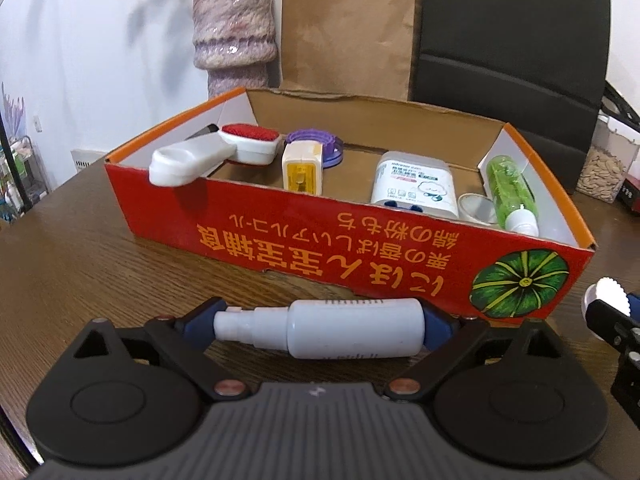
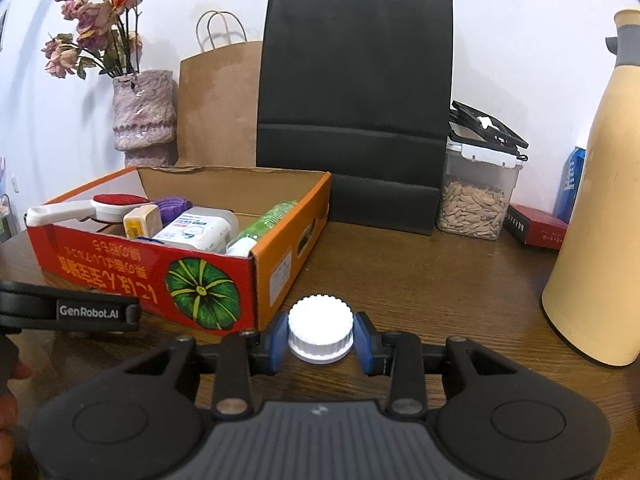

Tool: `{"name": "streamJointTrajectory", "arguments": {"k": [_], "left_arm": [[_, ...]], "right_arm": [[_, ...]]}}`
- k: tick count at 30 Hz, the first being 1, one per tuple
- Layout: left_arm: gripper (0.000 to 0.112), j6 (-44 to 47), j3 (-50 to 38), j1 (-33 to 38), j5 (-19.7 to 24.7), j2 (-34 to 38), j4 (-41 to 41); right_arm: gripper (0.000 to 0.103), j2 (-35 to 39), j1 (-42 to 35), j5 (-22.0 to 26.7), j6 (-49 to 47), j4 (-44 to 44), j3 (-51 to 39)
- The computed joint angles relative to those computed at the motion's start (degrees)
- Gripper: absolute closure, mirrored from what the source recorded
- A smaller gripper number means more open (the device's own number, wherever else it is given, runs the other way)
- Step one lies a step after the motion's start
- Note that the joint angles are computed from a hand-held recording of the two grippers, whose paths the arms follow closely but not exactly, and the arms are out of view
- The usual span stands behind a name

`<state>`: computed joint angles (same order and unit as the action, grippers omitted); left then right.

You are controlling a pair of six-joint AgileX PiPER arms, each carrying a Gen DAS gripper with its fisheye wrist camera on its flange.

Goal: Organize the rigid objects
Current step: 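Lift and carry the spray bottle and white cap over the red box with both grippers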

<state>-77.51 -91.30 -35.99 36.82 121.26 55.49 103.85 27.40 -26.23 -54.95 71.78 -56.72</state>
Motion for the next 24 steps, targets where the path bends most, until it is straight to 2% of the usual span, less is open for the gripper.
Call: {"name": "streamJointTrajectory", "arguments": {"k": [13, 24], "left_arm": [[0.014, -10.7, 12.5, -0.9, -4.8, -7.7, 12.9], [0.014, -24.3, 26.0, -0.9, -8.3, -17.5, 28.6]], "right_arm": [[0.069, -2.1, 4.9, -5.8, 0.4, 1.5, 3.2], [0.069, -4.3, 14.1, -13.6, 1.2, 5.7, 5.1]]}}
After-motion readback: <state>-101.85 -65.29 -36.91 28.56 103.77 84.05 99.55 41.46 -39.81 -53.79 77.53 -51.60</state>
